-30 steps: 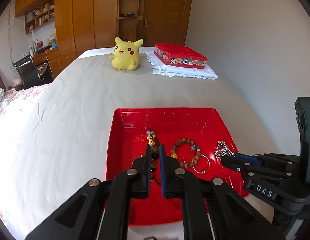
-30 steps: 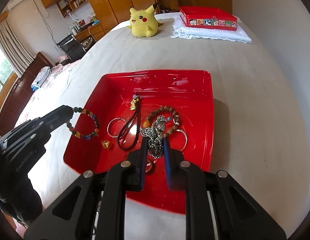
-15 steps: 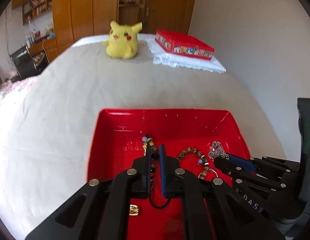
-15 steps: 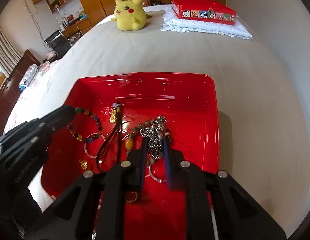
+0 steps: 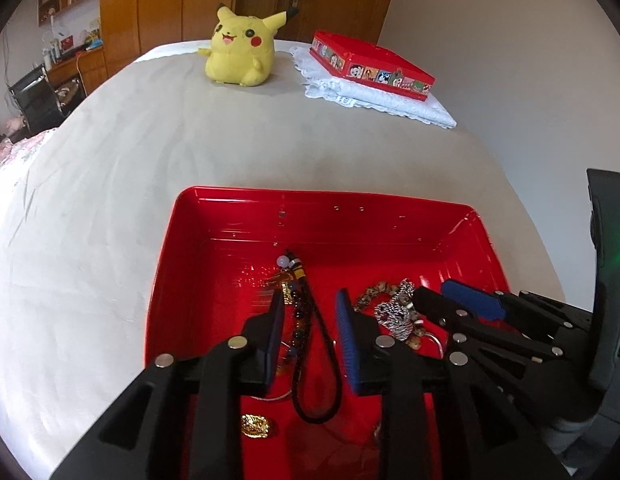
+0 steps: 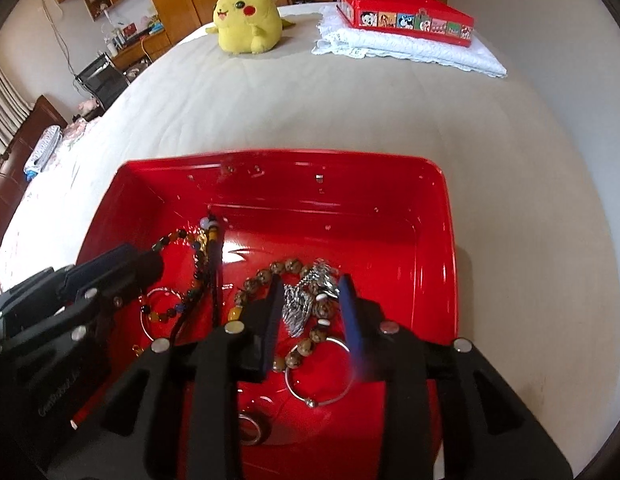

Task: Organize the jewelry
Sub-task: 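Move both tools back to the silver watch and black bead necklace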

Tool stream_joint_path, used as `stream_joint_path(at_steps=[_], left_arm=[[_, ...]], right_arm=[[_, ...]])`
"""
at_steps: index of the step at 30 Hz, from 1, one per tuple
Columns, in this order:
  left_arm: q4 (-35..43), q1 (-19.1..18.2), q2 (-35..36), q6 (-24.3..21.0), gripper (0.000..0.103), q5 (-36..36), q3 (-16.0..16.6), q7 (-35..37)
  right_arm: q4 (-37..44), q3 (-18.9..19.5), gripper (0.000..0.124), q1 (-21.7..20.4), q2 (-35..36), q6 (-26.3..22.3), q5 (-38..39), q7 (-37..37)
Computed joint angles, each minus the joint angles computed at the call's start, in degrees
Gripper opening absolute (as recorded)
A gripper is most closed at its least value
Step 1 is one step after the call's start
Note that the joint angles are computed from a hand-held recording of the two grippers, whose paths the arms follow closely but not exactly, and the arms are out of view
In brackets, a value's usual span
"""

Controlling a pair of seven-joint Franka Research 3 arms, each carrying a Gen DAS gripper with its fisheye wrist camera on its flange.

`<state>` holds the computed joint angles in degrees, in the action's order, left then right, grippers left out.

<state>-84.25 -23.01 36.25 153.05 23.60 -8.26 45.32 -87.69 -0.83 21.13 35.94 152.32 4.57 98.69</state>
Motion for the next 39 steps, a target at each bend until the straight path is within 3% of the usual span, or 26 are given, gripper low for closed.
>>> stream_joint_path(at_steps=[4, 10, 17, 23, 30, 35, 39], left_arm=[[-3.0, -0.1, -2.6, 2.1, 0.027, 0.5, 0.3, -0.9], [-10.1, -1.0, -9.0, 4.6, 0.038, 4.1, 1.3, -3.9], [-23.2, -1.6, -19.8, 5.6, 0.042, 11.3, 1.6, -12.2], [-34.1, 1.1, -28.1, 5.5, 0.050, 14.9, -1.3, -18.1], [-44.2, 4.0, -36.0, 4.4, 0.054, 18.0, -4.6, -24.0], [-49.8, 5.4, -39.0, 5.1, 0.055, 16.2, -6.3, -25.3], [-51.6, 6.0, -38.6, 5.8, 0.055, 14.6, -6.9, -25.0]], right_arm=[[-2.5, 0.8, 0.029, -0.8, -1.9, 1.9, 1.3, -1.1], [-9.2, 1.5, 0.029, -1.3, -7.2, 4.8, 2.5, -2.7], [-22.9, 5.4, 0.029, -4.0, -17.6, 10.6, 8.5, -9.9], [-33.1, 8.8, 0.029, -5.8, -25.6, 13.6, 17.7, -19.1], [-40.7, 9.7, 0.029, -4.1, -31.5, 14.0, 28.0, -29.2], [-42.5, 9.8, 0.029, -1.7, -32.4, 11.6, 33.4, -35.6], [-41.6, 9.8, 0.029, 0.0, -30.3, 9.8, 32.4, -35.9]])
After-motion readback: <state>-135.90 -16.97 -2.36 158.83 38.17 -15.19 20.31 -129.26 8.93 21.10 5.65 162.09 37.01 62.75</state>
